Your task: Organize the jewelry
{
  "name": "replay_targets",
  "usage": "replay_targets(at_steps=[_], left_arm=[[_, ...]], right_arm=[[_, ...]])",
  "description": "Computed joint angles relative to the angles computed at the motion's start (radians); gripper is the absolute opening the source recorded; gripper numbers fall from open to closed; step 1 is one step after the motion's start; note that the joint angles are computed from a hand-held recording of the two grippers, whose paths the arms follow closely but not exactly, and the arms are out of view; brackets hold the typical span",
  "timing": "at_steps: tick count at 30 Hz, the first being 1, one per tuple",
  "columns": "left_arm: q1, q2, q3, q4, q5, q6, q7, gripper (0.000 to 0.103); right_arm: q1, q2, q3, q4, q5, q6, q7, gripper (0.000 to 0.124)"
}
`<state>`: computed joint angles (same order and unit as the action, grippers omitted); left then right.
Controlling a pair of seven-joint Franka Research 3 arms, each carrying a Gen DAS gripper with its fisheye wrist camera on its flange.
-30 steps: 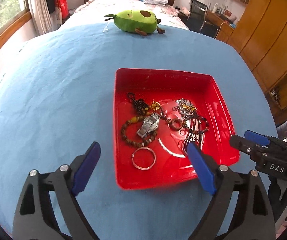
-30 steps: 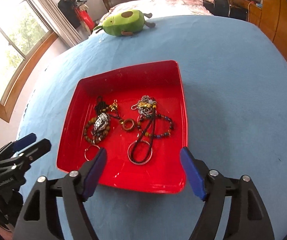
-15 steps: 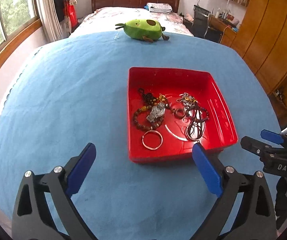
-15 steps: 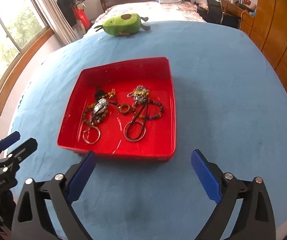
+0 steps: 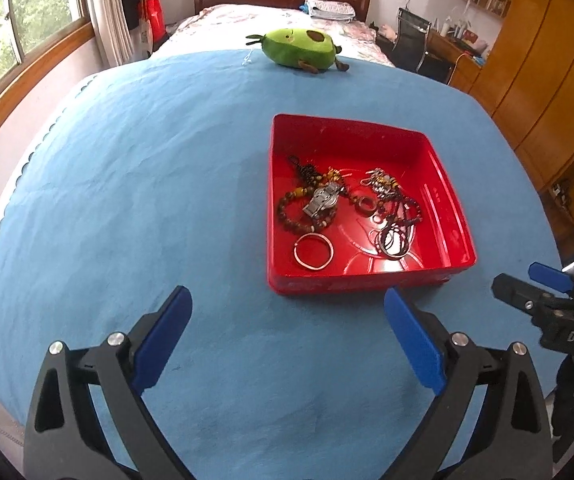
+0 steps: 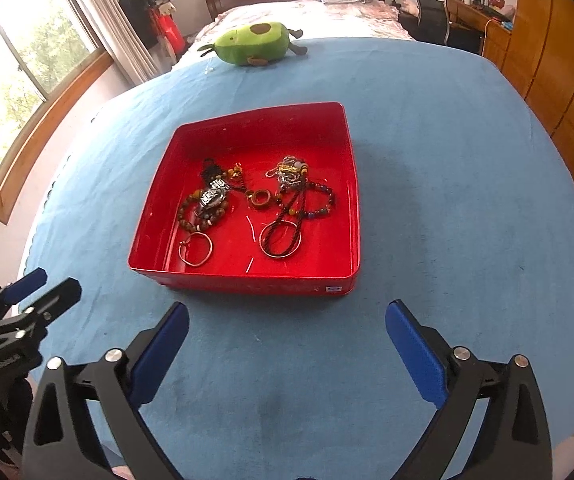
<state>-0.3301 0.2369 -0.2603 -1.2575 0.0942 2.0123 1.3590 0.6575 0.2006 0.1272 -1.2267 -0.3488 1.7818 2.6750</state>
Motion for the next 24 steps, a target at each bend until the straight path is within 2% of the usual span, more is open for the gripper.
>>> replay_targets(at_steps=[24], left_arm=[[-0.010,0.066,0.003,0.078,0.003,-0.048,0.008,0.096]], right_arm=[[-0.011,0.018,-0.009,0.006,0.037,0.015,-0.023,0.099]])
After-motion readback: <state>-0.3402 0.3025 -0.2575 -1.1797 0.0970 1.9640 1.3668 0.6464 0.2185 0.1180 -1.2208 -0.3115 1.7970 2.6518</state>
